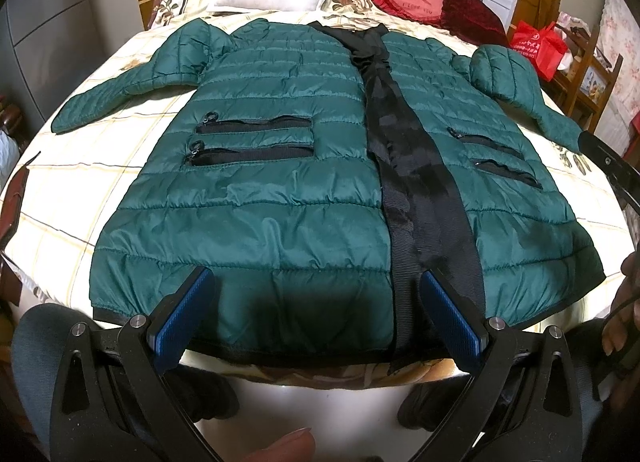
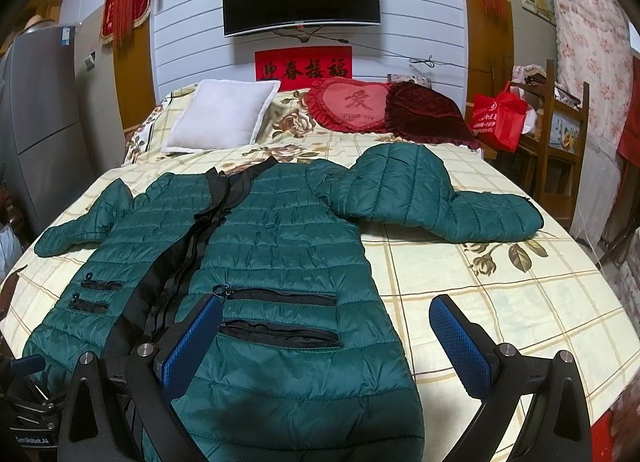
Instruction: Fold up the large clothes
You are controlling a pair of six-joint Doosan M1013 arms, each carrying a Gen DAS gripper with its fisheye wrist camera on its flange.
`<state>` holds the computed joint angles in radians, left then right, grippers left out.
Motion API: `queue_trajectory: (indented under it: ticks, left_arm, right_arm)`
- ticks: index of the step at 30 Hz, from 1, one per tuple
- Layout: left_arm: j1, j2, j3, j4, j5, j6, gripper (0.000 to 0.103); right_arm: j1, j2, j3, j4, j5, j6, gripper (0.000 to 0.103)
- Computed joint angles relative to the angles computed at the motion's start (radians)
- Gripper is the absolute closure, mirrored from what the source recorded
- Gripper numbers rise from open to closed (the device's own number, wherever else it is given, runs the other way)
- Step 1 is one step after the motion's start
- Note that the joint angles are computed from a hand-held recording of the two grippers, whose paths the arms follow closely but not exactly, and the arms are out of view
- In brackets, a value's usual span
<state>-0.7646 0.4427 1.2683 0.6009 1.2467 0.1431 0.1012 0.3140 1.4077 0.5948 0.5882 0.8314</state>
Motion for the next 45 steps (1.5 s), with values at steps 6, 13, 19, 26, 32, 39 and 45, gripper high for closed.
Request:
queue_trajectory:
  ticks: [6, 13, 19, 26, 32, 39, 45]
  left_arm:
    - [-0.004, -0.01, 0.01, 0.017, -0.011, -0.025, 0.0]
    - [-0.003, -0.029, 0.024, 0.027, -0.027, -0.04, 0.0]
    - [-0.004, -0.051, 0.043, 0.048, -0.025, -0.056, 0.0]
    - [0.015, -0.077, 0.066, 0.119, 0.017, -0.07, 0.0]
    - [0.041, -0.097, 0.083, 0.256, -0.005, -0.022, 0.0]
    - [0.135, -0.09, 0.06, 0.152, -0.054, 0.059, 0.0]
    - [0.2, -0.05, 0.032, 0.123, -0.145, 0.137, 0.0]
  right_arm:
    - [-0.046, -0.004, -0.052, 0.098, 0.163, 0.004, 0.0]
    - [-0.111, -0.014, -0.178, 0.168, 0.564, 0.114, 0.0]
    - [-0.064, -0.058, -0.131, 0.095, 0.502, 0.039, 0.0]
    - [-0.006, -0.004, -0.127, 0.031, 0.355, 0.034, 0.0]
    - [0.022, 0.057, -0.166, 0.093, 0.244, 0.026, 0.0]
    - [0.086, 0.156, -0.283, -0.015, 0.224, 0.099, 0.0]
    - [0.107, 0.204, -0.313, -0.11, 0.203, 0.13, 0.0]
